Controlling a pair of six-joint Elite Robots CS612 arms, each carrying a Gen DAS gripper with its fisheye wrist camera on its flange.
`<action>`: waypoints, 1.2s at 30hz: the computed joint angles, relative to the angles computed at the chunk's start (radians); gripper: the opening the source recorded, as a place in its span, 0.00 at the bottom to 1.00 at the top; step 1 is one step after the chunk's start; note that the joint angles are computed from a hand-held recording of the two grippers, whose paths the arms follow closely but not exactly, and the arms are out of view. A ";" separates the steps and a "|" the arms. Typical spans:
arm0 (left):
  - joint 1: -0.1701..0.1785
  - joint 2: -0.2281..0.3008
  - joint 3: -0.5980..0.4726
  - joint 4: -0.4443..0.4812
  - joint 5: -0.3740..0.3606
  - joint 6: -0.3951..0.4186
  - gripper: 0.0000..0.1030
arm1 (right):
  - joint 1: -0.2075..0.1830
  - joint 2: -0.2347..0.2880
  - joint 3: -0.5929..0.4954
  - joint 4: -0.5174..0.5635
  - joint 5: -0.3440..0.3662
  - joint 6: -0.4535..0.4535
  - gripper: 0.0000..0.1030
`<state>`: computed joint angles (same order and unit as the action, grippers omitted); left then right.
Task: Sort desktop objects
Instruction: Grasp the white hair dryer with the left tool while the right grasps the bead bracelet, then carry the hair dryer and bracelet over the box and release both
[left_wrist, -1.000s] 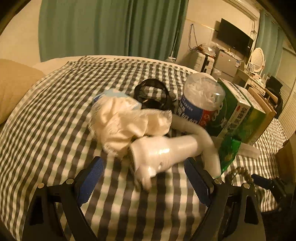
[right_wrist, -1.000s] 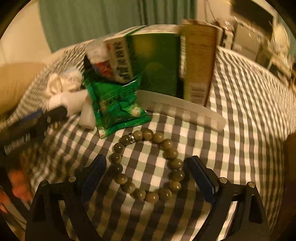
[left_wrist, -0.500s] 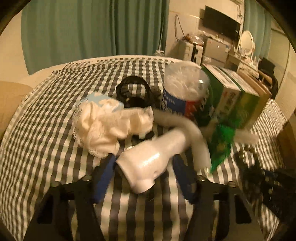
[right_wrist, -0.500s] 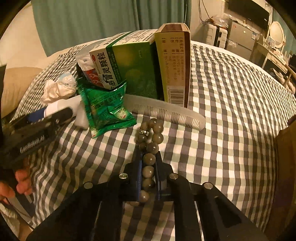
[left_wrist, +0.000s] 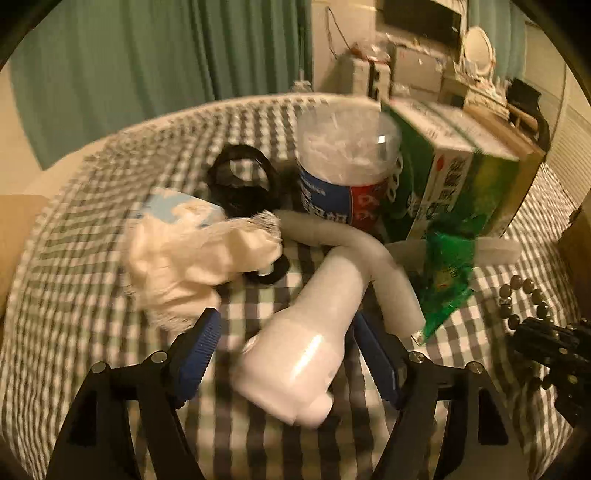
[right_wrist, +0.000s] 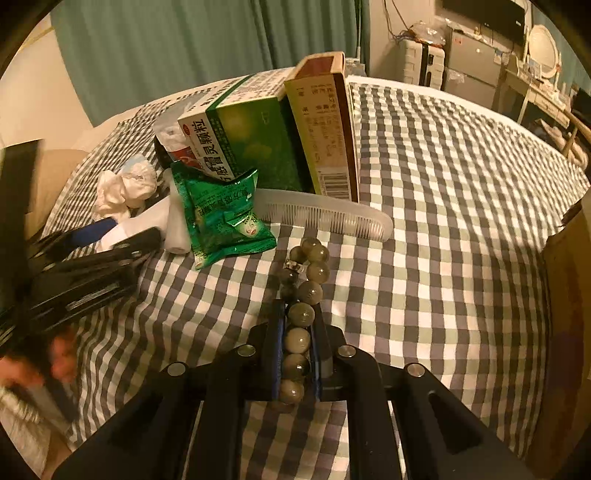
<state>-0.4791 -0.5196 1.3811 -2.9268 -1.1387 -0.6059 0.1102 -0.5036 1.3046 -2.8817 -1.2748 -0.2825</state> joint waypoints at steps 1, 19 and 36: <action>0.005 0.005 -0.007 0.005 -0.024 0.001 0.69 | 0.000 0.002 -0.004 0.004 0.000 -0.003 0.11; -0.071 -0.090 0.159 -0.040 -0.002 -0.161 0.48 | -0.019 -0.035 0.043 -0.011 0.054 0.031 0.11; -0.144 -0.211 0.255 -0.099 0.085 -0.228 0.48 | -0.054 -0.199 0.286 -0.191 0.166 0.025 0.11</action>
